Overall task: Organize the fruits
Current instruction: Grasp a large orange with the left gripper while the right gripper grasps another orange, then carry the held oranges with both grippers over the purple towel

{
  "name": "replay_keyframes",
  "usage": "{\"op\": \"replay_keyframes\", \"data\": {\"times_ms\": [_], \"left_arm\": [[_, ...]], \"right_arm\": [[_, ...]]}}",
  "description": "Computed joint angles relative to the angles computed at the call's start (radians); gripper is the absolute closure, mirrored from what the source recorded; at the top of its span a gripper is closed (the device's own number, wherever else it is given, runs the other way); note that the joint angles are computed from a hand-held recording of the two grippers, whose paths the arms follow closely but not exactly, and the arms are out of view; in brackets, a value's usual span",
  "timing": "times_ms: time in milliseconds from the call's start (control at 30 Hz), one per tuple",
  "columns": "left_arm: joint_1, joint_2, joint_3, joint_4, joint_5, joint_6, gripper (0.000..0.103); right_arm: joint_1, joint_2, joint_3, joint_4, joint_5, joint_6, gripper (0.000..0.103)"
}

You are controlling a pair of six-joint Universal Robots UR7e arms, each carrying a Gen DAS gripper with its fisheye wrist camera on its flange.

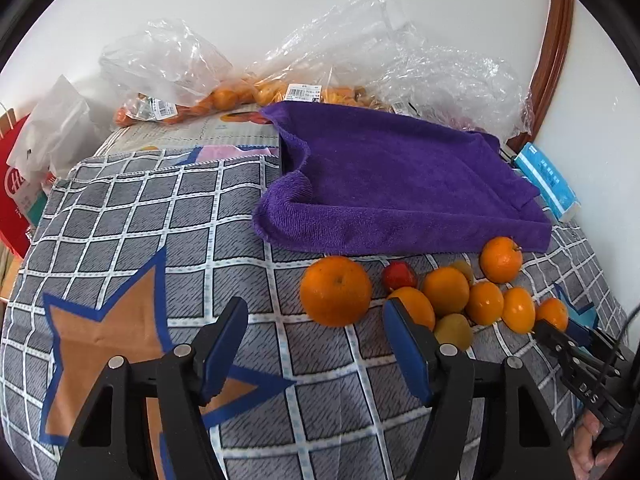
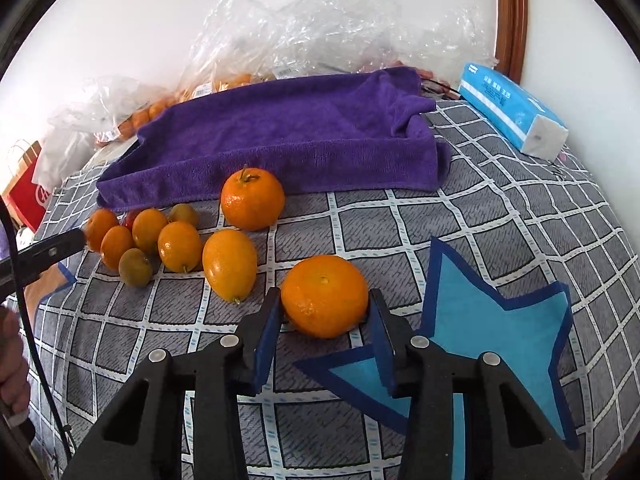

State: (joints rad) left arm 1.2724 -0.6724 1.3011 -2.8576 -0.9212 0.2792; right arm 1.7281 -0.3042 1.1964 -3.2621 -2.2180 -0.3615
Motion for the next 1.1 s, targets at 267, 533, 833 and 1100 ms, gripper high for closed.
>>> {"op": "replay_keyframes", "data": {"times_ms": [267,533,833,1100], "left_arm": [[0.016,0.052,-0.089,0.083,-0.019,-0.014,0.051],[0.017,0.043,-0.082,0.108,-0.038,-0.029,0.064],[0.006,-0.045,0.037,0.089,-0.021,-0.084,0.063],[-0.019,-0.131,0.157,0.038,-0.017,-0.131,0.063]], "right_arm": [[-0.007,-0.013,0.019,-0.007,0.029,0.0,0.061],[-0.017,-0.034,0.049,-0.008,0.084,0.02,0.061],[0.0,-0.063,0.1,-0.057,0.067,0.028,0.062],[0.039,-0.103,0.15,-0.106,0.062,0.009,0.062]]}}
